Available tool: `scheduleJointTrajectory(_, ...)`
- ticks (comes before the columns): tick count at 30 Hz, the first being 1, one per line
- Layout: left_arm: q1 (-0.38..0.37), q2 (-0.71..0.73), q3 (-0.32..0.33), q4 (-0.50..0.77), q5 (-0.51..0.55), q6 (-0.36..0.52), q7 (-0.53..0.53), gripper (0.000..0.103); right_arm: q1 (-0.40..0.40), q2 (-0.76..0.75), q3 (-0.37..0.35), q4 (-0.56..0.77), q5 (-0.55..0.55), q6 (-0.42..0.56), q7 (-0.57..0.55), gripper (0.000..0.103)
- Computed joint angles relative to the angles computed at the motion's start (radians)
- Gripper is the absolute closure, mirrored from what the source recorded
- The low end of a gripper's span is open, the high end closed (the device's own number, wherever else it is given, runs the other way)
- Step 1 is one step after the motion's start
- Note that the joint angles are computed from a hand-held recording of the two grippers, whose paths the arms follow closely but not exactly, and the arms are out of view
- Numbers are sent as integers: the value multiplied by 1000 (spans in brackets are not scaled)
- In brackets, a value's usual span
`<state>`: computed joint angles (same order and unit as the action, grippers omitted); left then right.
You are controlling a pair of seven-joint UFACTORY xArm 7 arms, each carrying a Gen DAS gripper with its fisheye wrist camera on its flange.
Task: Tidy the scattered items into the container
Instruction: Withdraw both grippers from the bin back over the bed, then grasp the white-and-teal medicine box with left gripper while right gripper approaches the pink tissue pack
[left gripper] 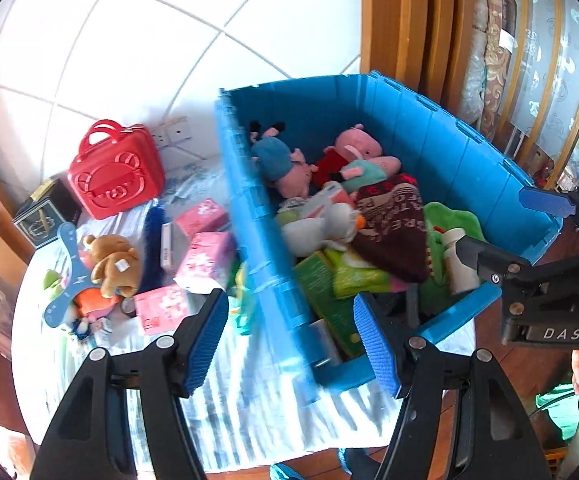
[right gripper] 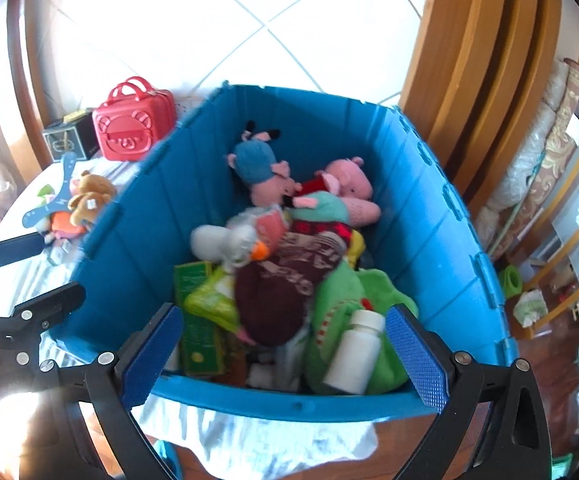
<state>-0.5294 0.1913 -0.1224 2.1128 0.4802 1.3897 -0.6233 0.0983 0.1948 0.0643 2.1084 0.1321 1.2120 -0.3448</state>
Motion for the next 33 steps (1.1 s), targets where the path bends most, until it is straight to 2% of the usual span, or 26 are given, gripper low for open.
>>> scheduleJointTrajectory(3, 63, -174, 5, -221, -31, -62, 5, 39, 52, -73, 24, -97, -32, -47, 59, 0)
scheduleJointTrajectory(7, 152, -359, 11, -444, -72, -99, 47, 38, 120, -144, 58, -199, -62, -96, 137, 0)
scheduleJointTrajectory(10, 209, -466, 29, -564, -108, -115, 73, 39, 167, -176, 86, -254, -92, -123, 195, 0)
scheduleJointTrajectory(13, 261, -538, 44, -645, -142, -123, 93, 39, 213, -167, 110, -250, -117, -109, 241, 0)
scheduleJointTrajectory(21, 393, -641, 42, -776, -194, -161, 102, 39, 331, -67, 147, -146, -172, -61, 274, 0)
scheduleJointTrajectory(25, 478, -670, 26, -827, -189, -193, 65, 39, 378, 21, 149, -54, -161, -43, 246, 0)
scheduleJointTrajectory(29, 561, -687, 11, -891, -137, -253, 17, 38, 411, 128, 140, 56, -131, -22, 223, 0)
scheduleJointTrajectory(33, 611, -708, 35, -980, -133, -295, -8, 38, 433, 227, 129, 148, -101, 2, 201, 0)
